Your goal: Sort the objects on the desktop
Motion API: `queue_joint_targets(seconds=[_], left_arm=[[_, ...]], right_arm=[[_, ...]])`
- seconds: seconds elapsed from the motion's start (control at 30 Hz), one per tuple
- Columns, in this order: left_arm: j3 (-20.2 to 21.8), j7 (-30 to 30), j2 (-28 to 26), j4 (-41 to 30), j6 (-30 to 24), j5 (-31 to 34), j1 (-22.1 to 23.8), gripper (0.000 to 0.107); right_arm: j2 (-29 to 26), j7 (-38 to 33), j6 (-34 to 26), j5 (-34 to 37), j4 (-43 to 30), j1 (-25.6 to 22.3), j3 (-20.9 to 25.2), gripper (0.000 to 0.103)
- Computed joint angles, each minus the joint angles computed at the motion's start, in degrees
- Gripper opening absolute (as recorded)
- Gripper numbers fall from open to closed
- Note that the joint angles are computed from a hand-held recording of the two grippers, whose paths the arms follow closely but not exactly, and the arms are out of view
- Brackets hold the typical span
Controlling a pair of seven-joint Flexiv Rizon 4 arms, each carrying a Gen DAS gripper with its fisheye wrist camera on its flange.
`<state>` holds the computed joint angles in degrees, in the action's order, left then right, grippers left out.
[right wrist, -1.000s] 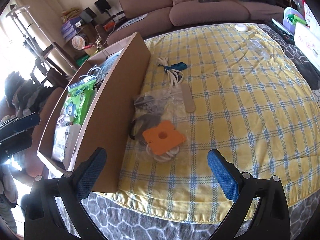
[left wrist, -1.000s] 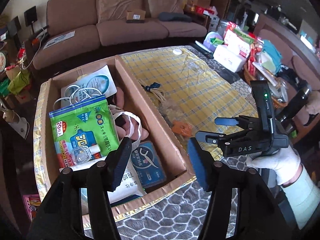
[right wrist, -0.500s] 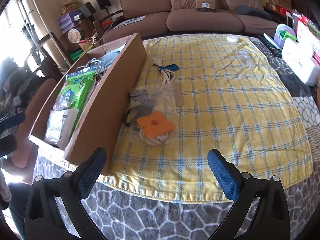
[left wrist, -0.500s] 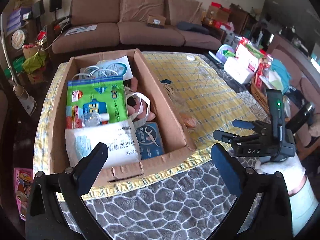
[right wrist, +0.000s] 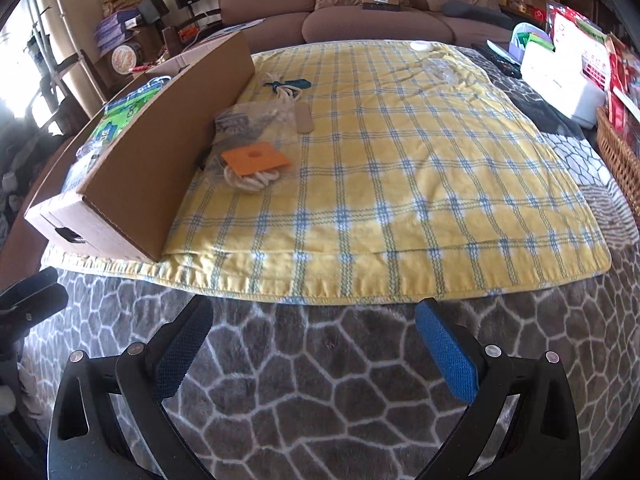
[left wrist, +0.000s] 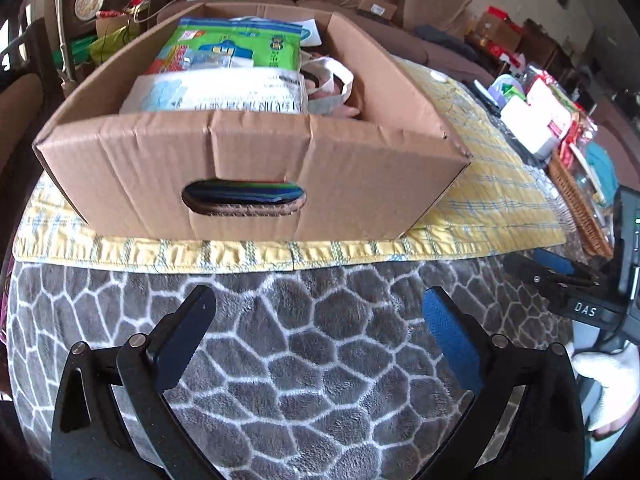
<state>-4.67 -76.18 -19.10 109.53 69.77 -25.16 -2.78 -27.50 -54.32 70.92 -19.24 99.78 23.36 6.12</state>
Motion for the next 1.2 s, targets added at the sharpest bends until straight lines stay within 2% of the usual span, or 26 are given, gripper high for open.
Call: queue_joint_targets(seconds=[0.23, 0.4, 0.5, 0.57, 0.87, 1.0, 1.2], left_arm=[[3.0, -7.9, -3.2, -2.6, 1.1, 7.4, -3.8, 0.103], [6.0, -14.3, -5.2, -5.8, 0.4, 14.2, -6.2, 0.103], [9.6, -18.5, -6.3, -7.1, 1.7, 21.5, -9.4, 0.103], [12.0, -21.6, -6.9, -9.0, 0.1, 26.4, -11.7, 0.103], [10.2, -24.7, -6.8, -9.3, -0.1, 29.3, -10.1, 0.103], [9.9, -25.3, -6.9, -9.4, -0.1, 29.8, -9.9, 0.103], [9.5, -25.2, -6.7, -9.1, 0.0, 29.8, -9.4, 0.103]], right_arm=[[-0.1, 3.8, 2.7, -2.2, 2.7, 1.5, -2.3, 0.102], [-0.4, 7.9, 4.3, -8.0, 4.1, 4.3, -6.6, 0.103], [-0.2, 13.3, 5.9, -13.2, 5.6, 7.0, -10.7, 0.103], [-0.3, 14.2, 3.4, -15.6, 5.1, 7.4, -10.8, 0.103], [-1.2, 15.5, 2.0, -17.3, 3.5, 4.6, -8.0, 0.103], [-1.4, 17.5, 1.1, -19.3, 3.2, 5.7, -9.1, 0.103], [-1.4, 18.1, 1.1, -19.8, 3.2, 5.0, -8.4, 0.103]])
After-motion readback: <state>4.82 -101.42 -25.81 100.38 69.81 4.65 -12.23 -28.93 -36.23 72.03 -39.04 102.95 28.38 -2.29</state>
